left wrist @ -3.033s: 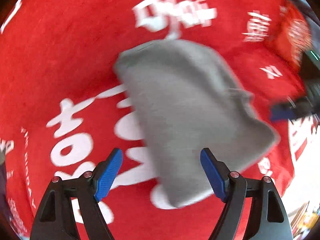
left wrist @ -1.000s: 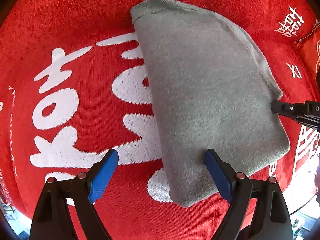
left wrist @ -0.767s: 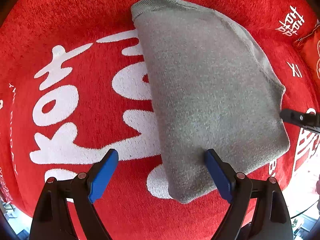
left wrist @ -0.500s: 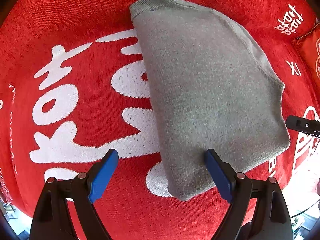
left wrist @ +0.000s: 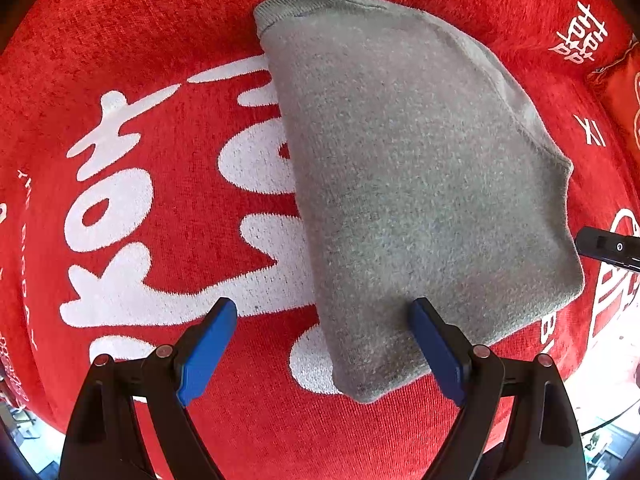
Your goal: Fold small clothes
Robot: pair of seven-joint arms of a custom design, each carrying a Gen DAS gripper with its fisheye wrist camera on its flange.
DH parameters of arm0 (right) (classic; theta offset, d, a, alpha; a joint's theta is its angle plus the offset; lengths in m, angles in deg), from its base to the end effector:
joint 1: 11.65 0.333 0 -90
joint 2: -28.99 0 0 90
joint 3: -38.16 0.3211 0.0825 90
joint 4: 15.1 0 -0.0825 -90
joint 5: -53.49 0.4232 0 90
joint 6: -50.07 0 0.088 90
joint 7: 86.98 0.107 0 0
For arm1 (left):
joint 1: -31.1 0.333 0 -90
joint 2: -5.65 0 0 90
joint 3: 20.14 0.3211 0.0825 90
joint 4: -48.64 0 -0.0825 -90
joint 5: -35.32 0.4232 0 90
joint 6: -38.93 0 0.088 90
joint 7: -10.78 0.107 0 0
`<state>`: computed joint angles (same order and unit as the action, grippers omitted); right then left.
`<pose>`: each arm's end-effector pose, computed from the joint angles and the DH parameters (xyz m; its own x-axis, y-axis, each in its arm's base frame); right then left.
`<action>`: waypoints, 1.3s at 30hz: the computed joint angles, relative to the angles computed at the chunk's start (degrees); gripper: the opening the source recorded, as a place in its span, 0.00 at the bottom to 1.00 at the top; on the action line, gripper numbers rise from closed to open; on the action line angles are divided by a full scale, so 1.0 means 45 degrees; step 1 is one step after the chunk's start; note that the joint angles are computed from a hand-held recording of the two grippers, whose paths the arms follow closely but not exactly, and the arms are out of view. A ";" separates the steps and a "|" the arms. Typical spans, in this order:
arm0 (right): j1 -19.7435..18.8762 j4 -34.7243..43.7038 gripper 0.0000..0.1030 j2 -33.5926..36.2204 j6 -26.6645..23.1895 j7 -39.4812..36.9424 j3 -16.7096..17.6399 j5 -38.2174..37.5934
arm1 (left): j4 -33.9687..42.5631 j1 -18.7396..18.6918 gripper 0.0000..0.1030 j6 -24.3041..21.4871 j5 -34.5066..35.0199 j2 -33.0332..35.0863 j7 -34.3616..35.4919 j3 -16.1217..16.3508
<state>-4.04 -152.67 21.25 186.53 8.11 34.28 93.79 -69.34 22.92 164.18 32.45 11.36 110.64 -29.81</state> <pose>0.5161 0.0401 0.3602 -0.4432 -0.7443 -0.4996 -0.8761 0.4776 0.0658 0.5736 -0.1854 0.3745 -0.4390 -0.8969 0.0528 -0.8984 0.4376 -0.0371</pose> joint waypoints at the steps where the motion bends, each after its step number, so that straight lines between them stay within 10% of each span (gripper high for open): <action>1: -0.0003 -0.0008 0.60 0.0004 -0.0015 -0.0027 -0.0010 0.0039 | 0.0093 -0.0012 0.87 -0.0041 0.0008 0.0073 -0.0010 -0.0007; 10: -0.0004 -0.0097 0.60 -0.0066 0.0076 -0.0112 -0.0028 0.0120 | 0.0278 -0.0097 0.87 -0.0173 -0.0199 0.0321 -0.0069 -0.0052; 21: 0.0122 -0.0144 0.85 -0.0143 0.0711 -0.0939 -0.0045 0.0783 | 0.0549 0.0159 0.87 -0.0291 -0.1510 0.0546 0.0312 0.0002; 22: 0.0139 -0.0172 0.88 -0.0163 0.0781 -0.1017 -0.0057 0.0887 | 0.0669 0.0232 1.00 -0.0417 -0.1820 0.0626 0.0369 0.0015; 39: -0.0338 0.0557 0.88 0.0541 0.0110 -0.1676 -0.0208 0.1712 | 0.2568 0.0830 1.00 -0.1733 -0.2953 0.2129 0.0484 0.0103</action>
